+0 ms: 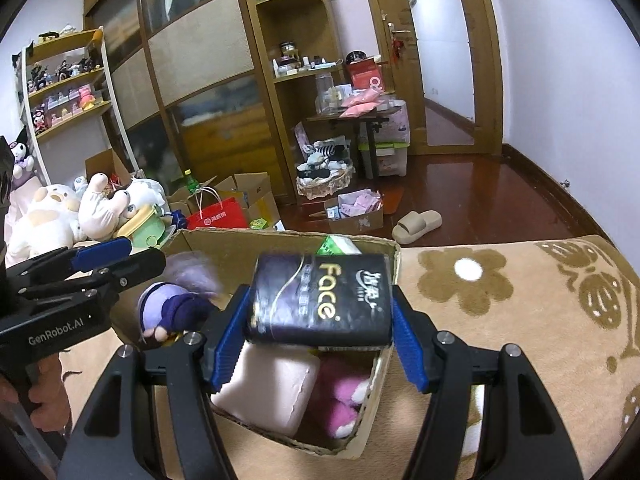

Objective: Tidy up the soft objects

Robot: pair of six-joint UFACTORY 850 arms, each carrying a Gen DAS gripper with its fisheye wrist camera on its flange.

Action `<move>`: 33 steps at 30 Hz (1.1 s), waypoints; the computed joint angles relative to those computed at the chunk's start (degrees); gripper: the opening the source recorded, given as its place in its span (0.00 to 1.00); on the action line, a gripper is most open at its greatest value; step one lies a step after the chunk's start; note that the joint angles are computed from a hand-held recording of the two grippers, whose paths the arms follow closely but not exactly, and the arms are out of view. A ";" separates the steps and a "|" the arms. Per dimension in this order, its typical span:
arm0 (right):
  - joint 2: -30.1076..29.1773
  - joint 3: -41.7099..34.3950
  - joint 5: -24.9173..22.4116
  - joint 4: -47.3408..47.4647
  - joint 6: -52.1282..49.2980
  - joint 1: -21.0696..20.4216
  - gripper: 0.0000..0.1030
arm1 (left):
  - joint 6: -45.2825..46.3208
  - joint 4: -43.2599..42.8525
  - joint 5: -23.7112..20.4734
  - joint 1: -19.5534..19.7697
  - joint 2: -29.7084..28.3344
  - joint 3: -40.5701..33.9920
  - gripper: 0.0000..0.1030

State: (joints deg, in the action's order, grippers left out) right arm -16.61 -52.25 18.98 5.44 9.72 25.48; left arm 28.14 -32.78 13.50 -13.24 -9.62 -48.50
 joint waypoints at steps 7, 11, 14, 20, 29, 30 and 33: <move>0.71 0.71 0.03 0.25 -0.15 0.12 0.74 | 3.09 -3.59 0.26 0.68 1.42 1.05 0.74; 1.67 1.41 0.35 1.17 -1.39 0.35 0.76 | 4.97 -6.44 1.00 0.76 3.50 2.85 0.78; 2.87 2.34 0.65 3.88 -4.31 0.78 0.80 | 6.22 -8.68 1.12 0.75 5.26 4.24 0.81; 6.43 4.78 1.33 13.83 -14.56 2.05 0.90 | 12.46 -15.17 3.33 -0.13 9.90 7.94 0.91; 14.43 9.80 3.23 25.86 -24.95 3.59 1.00 | 18.70 -21.44 6.49 -2.33 17.95 13.43 0.97; 15.12 10.06 3.20 26.89 -26.02 3.70 1.00 | 19.09 -22.10 7.02 -2.53 18.58 13.80 0.97; 17.64 11.46 3.15 29.76 -28.12 3.97 1.00 | 19.65 -23.23 7.52 -2.97 21.43 15.63 0.97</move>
State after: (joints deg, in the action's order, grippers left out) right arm 1.03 -40.79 22.14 35.20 -18.40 29.46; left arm 47.79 -56.01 21.02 -16.21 11.81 -32.87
